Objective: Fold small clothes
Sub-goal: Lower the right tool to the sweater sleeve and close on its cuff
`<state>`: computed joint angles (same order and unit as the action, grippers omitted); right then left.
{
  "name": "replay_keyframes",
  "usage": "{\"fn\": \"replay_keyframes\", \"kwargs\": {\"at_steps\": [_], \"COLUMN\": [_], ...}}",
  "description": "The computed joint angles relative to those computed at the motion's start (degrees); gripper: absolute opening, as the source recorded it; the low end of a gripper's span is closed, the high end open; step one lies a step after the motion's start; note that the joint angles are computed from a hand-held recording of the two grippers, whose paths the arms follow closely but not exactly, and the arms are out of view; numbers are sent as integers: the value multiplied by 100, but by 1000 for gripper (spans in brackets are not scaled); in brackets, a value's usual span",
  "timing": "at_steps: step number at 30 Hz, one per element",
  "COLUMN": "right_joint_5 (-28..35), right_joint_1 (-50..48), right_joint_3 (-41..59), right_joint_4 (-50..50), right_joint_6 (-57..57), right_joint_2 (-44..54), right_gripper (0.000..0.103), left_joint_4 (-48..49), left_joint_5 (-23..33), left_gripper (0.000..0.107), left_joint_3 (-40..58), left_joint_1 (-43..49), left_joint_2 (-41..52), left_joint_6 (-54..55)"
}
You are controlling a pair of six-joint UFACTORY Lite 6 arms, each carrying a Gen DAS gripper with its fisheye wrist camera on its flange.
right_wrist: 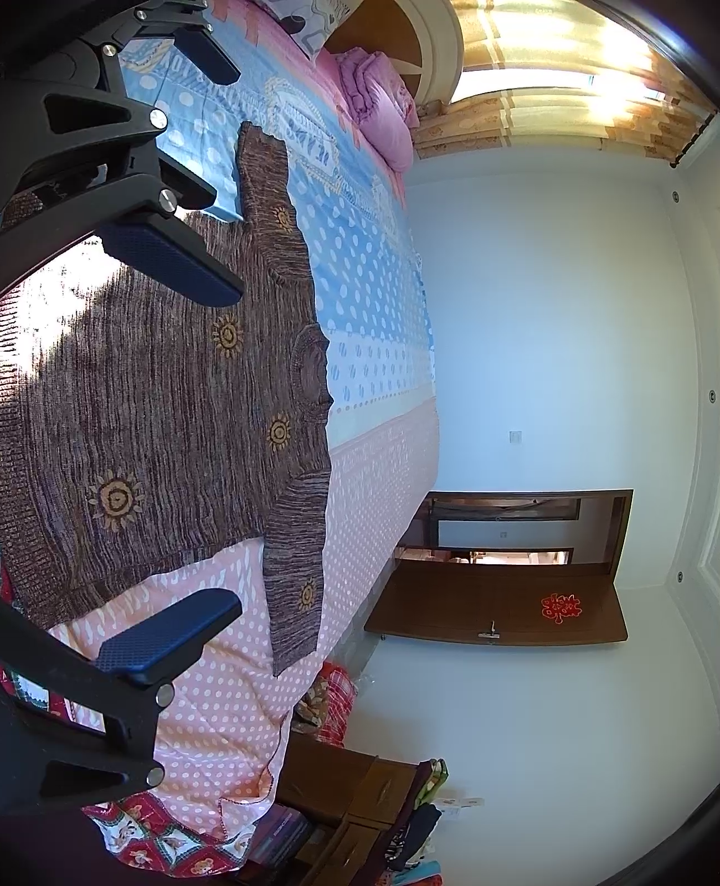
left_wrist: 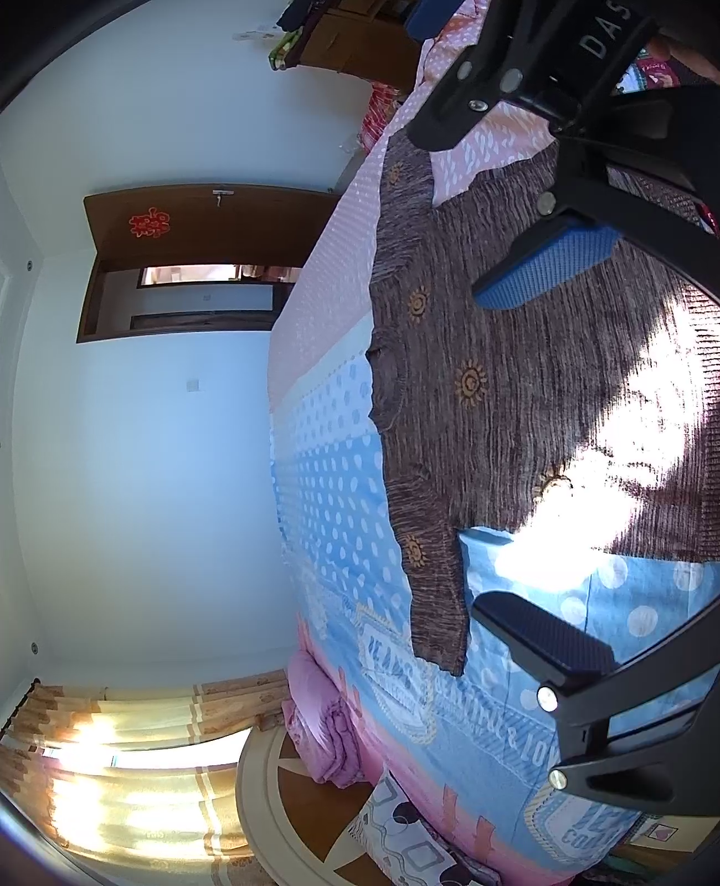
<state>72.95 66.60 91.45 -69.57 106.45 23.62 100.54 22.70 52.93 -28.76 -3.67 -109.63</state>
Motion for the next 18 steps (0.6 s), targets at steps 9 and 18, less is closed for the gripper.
{"fn": "replay_keyframes", "kwargs": {"at_steps": [9,18], "right_joint_5": [-251,-707], "right_joint_1": [-143,-598], "right_joint_3": [-692,-1471], "right_joint_4": [-377,-945], "right_joint_6": [886,2164], "right_joint_2": [-283,-772], "right_gripper": [102,102], "left_joint_4": [150,94], "left_joint_5": [-195,-718], "left_gripper": [103,103], "left_joint_3": [280,1022], "left_joint_1": [184,659], "left_joint_2": [431,1198], "left_joint_6": [-140,16]}}
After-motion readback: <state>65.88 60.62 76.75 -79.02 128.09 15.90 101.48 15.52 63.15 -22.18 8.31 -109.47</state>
